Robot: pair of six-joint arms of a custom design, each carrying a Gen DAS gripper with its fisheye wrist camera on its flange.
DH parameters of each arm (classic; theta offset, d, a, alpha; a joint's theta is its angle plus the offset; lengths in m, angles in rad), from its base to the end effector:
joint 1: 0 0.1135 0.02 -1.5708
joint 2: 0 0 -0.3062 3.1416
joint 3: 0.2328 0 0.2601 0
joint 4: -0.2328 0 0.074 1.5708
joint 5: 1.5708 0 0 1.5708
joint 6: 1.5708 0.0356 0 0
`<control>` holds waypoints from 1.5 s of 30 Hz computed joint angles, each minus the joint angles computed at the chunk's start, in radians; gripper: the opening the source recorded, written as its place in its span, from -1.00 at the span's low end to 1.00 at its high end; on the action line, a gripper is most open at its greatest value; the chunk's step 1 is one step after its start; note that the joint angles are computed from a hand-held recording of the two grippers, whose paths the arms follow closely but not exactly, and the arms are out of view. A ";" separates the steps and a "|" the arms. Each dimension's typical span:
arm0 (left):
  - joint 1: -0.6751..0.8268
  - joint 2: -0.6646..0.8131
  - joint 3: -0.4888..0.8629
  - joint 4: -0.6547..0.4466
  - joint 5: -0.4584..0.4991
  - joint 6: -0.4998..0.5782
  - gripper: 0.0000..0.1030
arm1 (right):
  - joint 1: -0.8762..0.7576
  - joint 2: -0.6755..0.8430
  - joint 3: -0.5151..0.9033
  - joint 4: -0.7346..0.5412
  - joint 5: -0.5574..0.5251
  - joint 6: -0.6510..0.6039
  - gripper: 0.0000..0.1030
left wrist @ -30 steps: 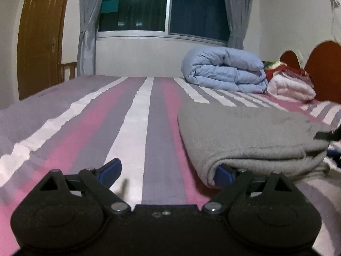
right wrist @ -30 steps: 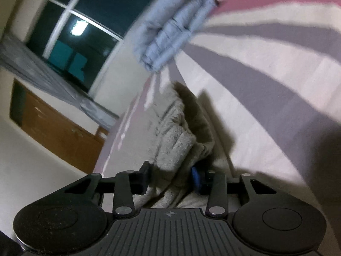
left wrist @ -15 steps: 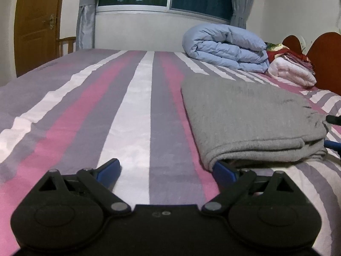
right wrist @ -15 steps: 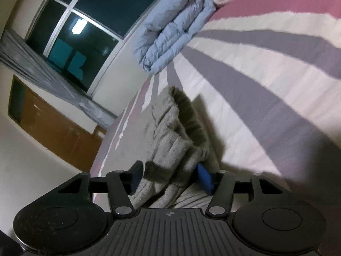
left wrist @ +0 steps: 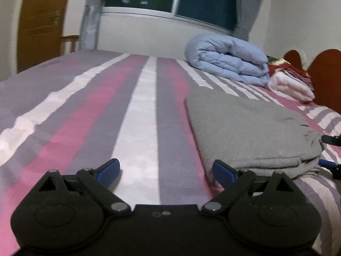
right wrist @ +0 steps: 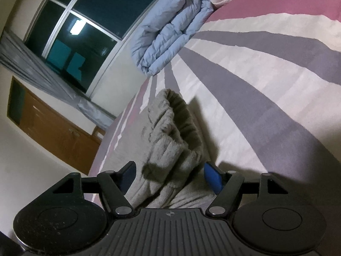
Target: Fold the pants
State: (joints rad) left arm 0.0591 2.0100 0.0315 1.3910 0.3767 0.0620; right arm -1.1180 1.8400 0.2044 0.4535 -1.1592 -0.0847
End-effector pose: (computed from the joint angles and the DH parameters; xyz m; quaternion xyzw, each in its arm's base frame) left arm 0.1945 -0.0016 0.0751 0.0897 0.8658 -0.1367 0.4729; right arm 0.1074 -0.1461 0.0706 0.3136 0.7660 0.3517 0.4373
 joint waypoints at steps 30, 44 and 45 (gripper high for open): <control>-0.007 0.281 0.856 -0.861 0.718 -0.311 -0.58 | 0.358 0.133 0.382 -0.203 -0.020 -0.009 -0.04; -0.163 0.396 1.322 -1.136 0.185 -0.132 0.65 | 0.615 0.385 0.824 -0.163 0.424 0.190 0.65; -0.172 0.394 1.292 -1.086 0.166 -0.107 0.66 | 0.612 0.389 0.796 -0.098 0.414 0.185 0.68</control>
